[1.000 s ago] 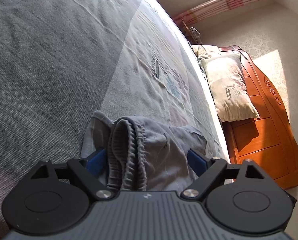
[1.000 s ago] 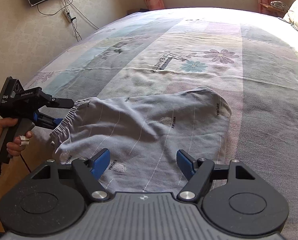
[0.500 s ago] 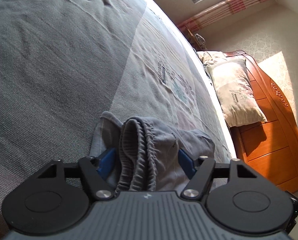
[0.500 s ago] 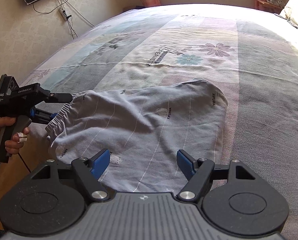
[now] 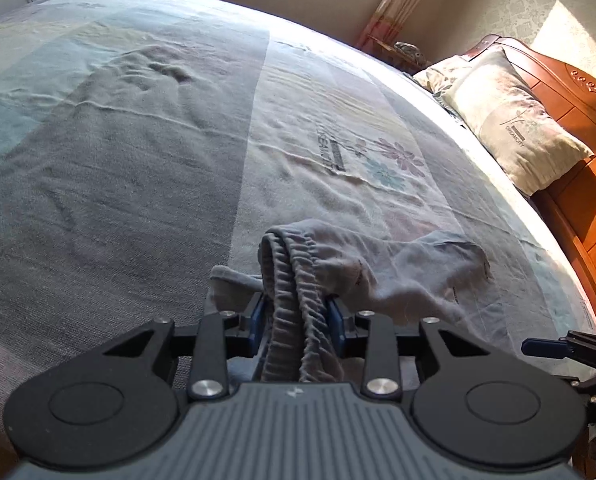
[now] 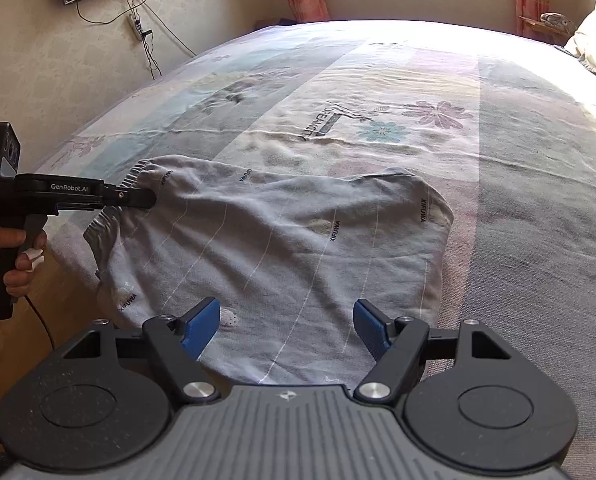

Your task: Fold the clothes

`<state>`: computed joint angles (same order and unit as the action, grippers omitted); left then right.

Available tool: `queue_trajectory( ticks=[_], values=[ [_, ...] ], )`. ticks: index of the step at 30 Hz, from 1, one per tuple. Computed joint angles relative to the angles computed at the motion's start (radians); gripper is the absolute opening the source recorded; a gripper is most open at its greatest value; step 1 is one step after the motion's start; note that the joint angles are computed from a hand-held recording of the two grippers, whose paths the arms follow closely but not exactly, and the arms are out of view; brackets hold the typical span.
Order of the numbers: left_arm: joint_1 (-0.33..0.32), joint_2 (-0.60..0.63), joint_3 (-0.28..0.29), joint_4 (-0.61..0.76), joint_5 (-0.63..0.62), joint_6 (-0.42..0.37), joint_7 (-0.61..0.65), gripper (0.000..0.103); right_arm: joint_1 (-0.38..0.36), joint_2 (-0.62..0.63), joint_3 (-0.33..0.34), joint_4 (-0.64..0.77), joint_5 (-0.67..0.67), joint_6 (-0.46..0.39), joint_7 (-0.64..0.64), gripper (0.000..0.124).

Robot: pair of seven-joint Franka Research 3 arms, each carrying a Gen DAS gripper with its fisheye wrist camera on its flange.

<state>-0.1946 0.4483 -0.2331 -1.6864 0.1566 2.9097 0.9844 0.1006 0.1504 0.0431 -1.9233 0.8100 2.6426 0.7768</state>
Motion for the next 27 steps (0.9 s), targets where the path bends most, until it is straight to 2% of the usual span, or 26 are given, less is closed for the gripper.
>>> queue_trajectory(
  ticks=[2,3,5,8,9,10,12,14,15,16,18,19,22,24,26,27],
  values=[
    [-0.049,-0.005,0.069,0.007,0.052,-0.062,-0.074,0.037,-0.001,0.003,-0.001,0.002,0.001,0.002,0.003,0.078],
    [-0.038,-0.013,0.064,-0.013,0.046,-0.043,-0.088,0.044,-0.002,0.003,-0.001,0.002,0.002,0.002,0.004,0.078],
    [-0.034,-0.035,0.069,-0.052,0.049,0.007,-0.127,0.042,-0.003,0.003,-0.001,0.002,0.002,0.0,0.001,0.078],
    [-0.104,-0.068,0.145,-0.054,0.193,0.019,-0.205,0.044,-0.002,0.005,-0.004,0.002,-0.019,0.013,0.0,0.078],
    [-0.096,-0.073,0.131,-0.056,0.205,0.042,-0.185,0.047,-0.001,0.006,-0.004,0.0,-0.026,0.019,0.001,0.078],
    [-0.063,-0.069,0.083,-0.055,0.191,0.071,-0.13,0.05,-0.001,0.009,-0.004,0.002,-0.033,0.025,0.001,0.078],
    [0.012,-0.044,-0.033,-0.038,0.139,0.103,0.016,0.064,-0.002,0.016,0.0,0.003,-0.032,0.042,-0.019,0.078],
    [0.074,0.0,-0.143,-0.006,0.078,0.089,0.169,0.069,-0.013,0.027,0.012,0.005,0.007,0.046,-0.081,0.078],
    [0.079,0.017,-0.16,0.01,0.054,0.054,0.199,0.069,-0.015,0.033,0.013,0.005,0.011,0.046,-0.097,0.078],
    [0.07,0.033,-0.16,0.027,0.022,0.017,0.23,0.069,-0.01,0.041,0.006,0.003,-0.019,0.045,-0.077,0.077],
    [0.007,0.025,-0.082,0.021,0.047,-0.056,0.164,0.067,-0.005,0.058,-0.007,0.0,-0.081,0.04,-0.037,0.075],
    [0.003,0.009,-0.073,0.001,0.035,-0.051,0.173,0.065,-0.008,0.061,-0.007,-0.006,-0.094,0.039,-0.035,0.073],
    [0.01,-0.04,-0.073,-0.061,0.002,-0.025,0.206,0.065,-0.039,0.032,0.011,-0.045,-0.021,0.041,-0.136,0.073],
    [0.022,-0.072,-0.083,-0.101,-0.014,-0.011,0.224,0.066,-0.04,0.019,0.002,-0.046,-0.026,0.026,-0.132,0.073],
    [-0.021,-0.065,-0.043,-0.064,0.025,-0.005,0.229,0.069,-0.04,0.03,0.004,-0.018,-0.01,0.04,-0.164,0.073],
    [-0.009,-0.044,-0.063,-0.036,0.008,0.009,0.264,0.07,-0.04,0.043,0.007,0.003,0.001,0.051,-0.182,0.073]
  ],
)
